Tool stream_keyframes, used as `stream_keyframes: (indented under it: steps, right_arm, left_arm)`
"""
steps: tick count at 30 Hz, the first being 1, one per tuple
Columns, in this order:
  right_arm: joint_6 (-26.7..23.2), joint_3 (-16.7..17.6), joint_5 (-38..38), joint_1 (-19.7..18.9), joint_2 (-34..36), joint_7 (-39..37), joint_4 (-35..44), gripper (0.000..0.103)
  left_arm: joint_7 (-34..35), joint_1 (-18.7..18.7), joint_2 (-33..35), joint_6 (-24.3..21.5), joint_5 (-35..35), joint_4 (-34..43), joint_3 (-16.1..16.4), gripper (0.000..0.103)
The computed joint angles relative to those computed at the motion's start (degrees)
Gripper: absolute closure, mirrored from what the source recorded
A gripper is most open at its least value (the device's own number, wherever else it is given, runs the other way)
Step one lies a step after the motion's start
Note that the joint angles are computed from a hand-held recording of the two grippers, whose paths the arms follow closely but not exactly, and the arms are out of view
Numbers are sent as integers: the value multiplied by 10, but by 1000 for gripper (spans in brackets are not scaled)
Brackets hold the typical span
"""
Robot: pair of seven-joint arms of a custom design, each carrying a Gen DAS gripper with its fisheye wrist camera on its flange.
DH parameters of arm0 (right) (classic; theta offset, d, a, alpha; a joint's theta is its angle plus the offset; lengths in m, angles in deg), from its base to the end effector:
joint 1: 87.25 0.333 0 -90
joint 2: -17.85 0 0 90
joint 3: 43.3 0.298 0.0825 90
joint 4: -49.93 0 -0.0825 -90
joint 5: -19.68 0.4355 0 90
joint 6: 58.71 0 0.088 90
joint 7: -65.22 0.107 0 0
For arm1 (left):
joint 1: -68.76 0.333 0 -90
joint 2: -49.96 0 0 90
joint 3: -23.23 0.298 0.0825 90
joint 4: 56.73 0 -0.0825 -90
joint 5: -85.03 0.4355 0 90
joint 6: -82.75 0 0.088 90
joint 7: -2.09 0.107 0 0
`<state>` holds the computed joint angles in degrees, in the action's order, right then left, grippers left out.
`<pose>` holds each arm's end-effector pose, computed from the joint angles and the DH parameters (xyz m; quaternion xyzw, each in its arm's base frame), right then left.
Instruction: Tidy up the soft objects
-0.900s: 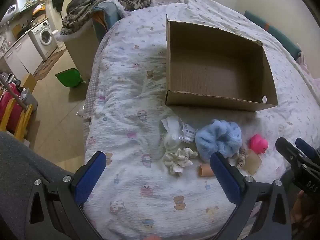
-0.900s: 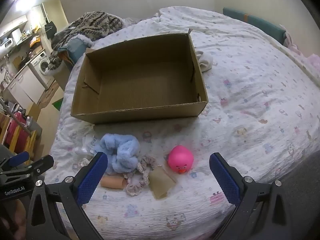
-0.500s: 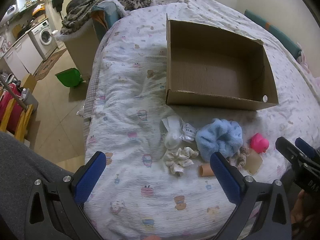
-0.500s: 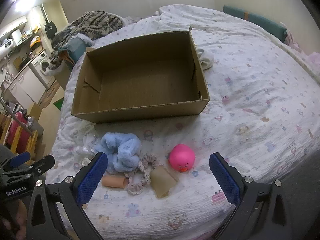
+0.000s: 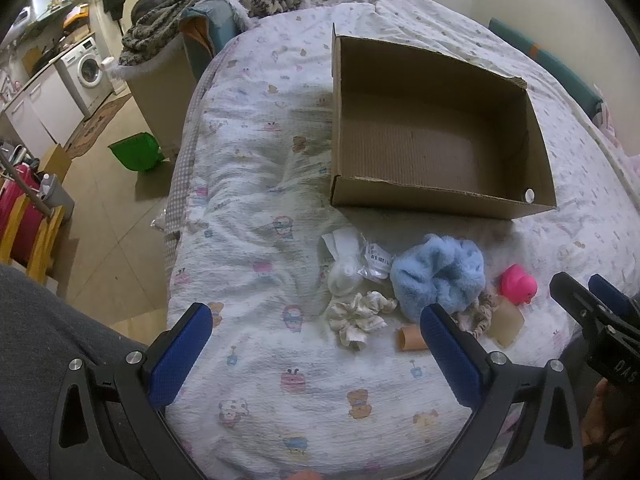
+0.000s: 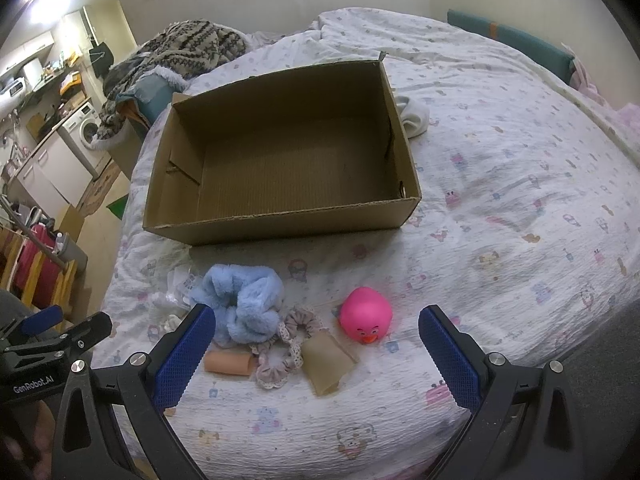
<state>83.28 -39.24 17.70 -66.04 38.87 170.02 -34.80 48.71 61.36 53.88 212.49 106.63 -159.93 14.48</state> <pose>0.6902 0.3171 0.5091 -0.7326 0.6052 -0.1342 0.2811 0.6429 -0.1740 0.5126 -0.7771 0.5771 -0.1447 0.2051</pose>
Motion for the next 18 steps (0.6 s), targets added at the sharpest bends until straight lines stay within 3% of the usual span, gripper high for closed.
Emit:
stream_keyframes:
  steps: [18]
  right_arm:
    - [-8, 7, 34, -14, 6, -12, 12, 0]
  left_arm:
    - [15, 1, 4, -6, -17, 7, 0, 0]
